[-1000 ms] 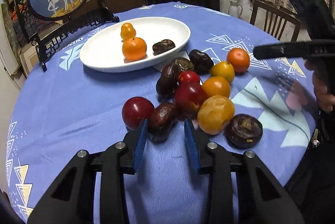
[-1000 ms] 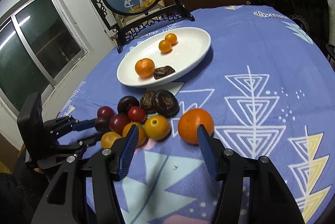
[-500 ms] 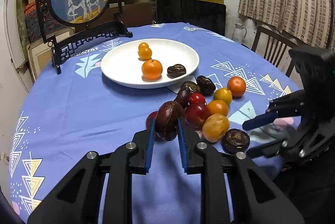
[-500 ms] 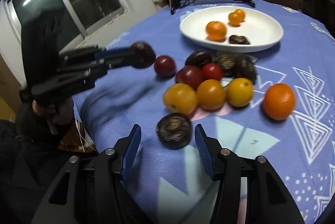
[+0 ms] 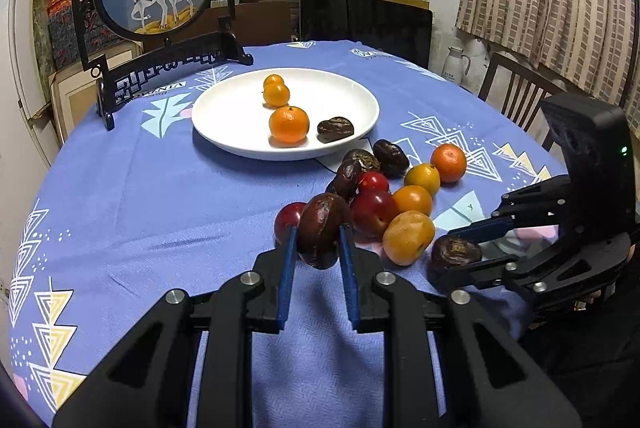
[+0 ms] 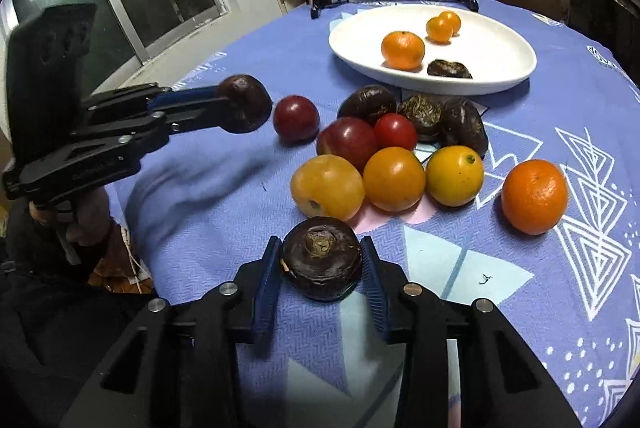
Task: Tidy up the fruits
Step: 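Grasp a dark date with the left tool while the right tool grasps another date, then set both dates on the white plate and open both tools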
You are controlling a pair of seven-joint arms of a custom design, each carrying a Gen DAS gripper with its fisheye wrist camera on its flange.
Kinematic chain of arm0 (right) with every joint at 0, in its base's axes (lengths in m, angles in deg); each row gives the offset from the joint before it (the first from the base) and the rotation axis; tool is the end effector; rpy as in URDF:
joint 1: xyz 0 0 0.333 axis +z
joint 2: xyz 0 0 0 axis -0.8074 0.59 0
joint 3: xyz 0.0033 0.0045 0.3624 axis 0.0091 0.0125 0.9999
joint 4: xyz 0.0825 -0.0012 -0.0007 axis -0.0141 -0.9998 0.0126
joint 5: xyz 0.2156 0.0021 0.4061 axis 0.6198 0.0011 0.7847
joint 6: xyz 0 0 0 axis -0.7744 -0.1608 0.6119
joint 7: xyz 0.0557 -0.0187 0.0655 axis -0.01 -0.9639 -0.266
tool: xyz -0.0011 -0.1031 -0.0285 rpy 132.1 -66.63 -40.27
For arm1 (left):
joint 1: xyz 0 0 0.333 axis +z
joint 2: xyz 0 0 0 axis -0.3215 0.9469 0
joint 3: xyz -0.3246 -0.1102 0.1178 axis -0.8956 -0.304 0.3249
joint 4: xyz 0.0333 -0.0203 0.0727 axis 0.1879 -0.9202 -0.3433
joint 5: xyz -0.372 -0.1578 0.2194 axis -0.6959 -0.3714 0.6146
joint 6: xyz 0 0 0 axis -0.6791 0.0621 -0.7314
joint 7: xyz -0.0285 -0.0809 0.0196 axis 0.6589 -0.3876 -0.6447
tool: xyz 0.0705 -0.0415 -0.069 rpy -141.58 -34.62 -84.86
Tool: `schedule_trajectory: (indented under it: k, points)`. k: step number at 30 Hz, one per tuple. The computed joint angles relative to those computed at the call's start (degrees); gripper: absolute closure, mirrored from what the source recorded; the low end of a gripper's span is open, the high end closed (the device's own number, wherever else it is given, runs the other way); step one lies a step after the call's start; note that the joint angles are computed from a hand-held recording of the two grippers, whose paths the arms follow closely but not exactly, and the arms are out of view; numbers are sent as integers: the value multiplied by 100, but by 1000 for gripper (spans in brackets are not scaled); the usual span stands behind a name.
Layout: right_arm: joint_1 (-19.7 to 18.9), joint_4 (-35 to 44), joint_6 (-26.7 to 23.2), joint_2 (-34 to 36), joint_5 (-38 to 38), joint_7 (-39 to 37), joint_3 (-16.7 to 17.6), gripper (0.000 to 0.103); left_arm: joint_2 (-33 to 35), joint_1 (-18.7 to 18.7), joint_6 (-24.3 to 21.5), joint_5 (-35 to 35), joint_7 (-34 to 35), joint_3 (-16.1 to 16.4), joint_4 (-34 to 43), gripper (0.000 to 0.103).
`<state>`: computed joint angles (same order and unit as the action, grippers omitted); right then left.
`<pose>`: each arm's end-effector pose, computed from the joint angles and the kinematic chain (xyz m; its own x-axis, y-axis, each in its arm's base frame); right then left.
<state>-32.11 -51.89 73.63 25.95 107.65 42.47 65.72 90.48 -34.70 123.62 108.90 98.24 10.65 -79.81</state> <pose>0.7013 0.4055 0.4551 0.6308 -0.7339 -0.2520 -0.6888 -0.3801 -0.6173 0.6826 -0.3497 0.4894 -0.3778 -0.9257 0.0184 -0.6067 0.2325 -0.7602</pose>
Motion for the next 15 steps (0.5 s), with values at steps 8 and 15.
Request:
schedule_trajectory:
  k: [8,15]
  points:
    - [-360,-19,528,-235,915,-512,169,63,39,174,213,-230,198,-154,160,83]
    - [-327,1484,203,625,462,225,-116,63,727,504,-56,-815,872,-518,1345,83]
